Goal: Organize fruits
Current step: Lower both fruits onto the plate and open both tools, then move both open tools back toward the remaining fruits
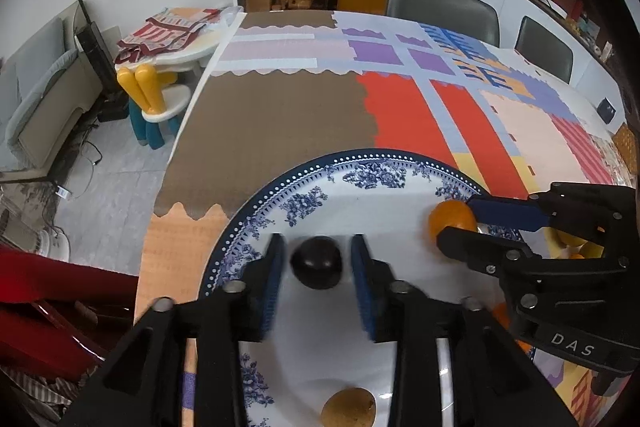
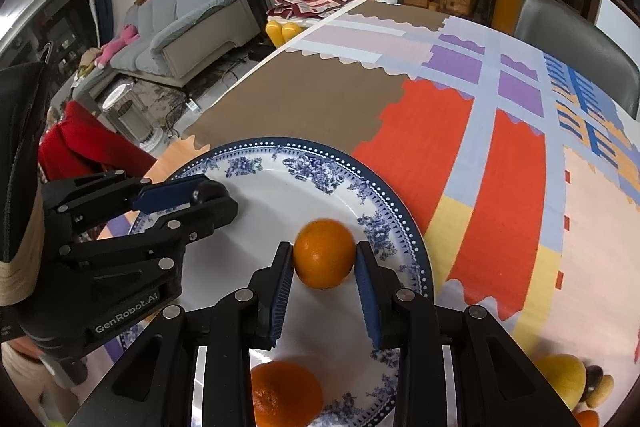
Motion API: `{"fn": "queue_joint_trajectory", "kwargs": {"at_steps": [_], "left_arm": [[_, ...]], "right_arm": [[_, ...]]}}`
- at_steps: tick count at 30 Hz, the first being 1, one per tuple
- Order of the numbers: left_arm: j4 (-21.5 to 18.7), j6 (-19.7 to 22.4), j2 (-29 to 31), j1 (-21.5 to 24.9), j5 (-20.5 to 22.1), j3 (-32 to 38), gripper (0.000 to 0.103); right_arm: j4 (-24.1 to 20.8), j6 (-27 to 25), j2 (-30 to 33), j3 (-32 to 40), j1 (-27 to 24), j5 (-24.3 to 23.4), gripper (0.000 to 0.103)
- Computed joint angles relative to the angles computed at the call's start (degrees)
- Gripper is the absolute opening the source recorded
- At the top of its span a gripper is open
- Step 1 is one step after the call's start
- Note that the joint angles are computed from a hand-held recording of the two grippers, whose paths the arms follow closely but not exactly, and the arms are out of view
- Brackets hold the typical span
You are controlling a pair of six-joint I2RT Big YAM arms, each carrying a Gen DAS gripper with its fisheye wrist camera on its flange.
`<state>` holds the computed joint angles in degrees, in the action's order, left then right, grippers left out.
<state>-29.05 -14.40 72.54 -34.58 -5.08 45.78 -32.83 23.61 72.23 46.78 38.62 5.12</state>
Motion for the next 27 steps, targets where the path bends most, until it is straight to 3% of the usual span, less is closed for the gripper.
{"fn": "queue_joint_trajectory", "kwargs": {"at_steps": [6,13,16,19,24,27], "left_arm": [[-1.5,-0.3,-4.6,-2.1,-3.9,-0.9,0.041],[-3.0,-2.8,-13.0,-8.2,-10.1,-2.5,0.052],[-4.2,-4.6,-15.9,-11.4,-12.4,-2.6,0.055],[-5.6,-6.3,-18.3,-15.4,-15.9,-2.4,0.059],[-7.5,-9.1,-20.8,-22.3,-21.4,-1.7,0.067],[-8.9,-11.0,-21.2,-26.0,-23.7,-1.1,0.068]], "right_arm": [[-1.2,0.7,-3.2,-0.7,1.2,3.8,0.036],[-4.2,3.6,-12.8,-3.5,5.0,10.7,0.044],[-7.0,5.6,-17.6,-4.5,7.8,15.2,0.046],[-10.0,8.1,-22.2,-5.3,10.4,19.3,0.057],[-16.0,12.8,-29.2,-6.3,14.4,24.4,0.058],[-19.7,16.2,-32.6,-6.9,17.1,27.5,0.064]]}}
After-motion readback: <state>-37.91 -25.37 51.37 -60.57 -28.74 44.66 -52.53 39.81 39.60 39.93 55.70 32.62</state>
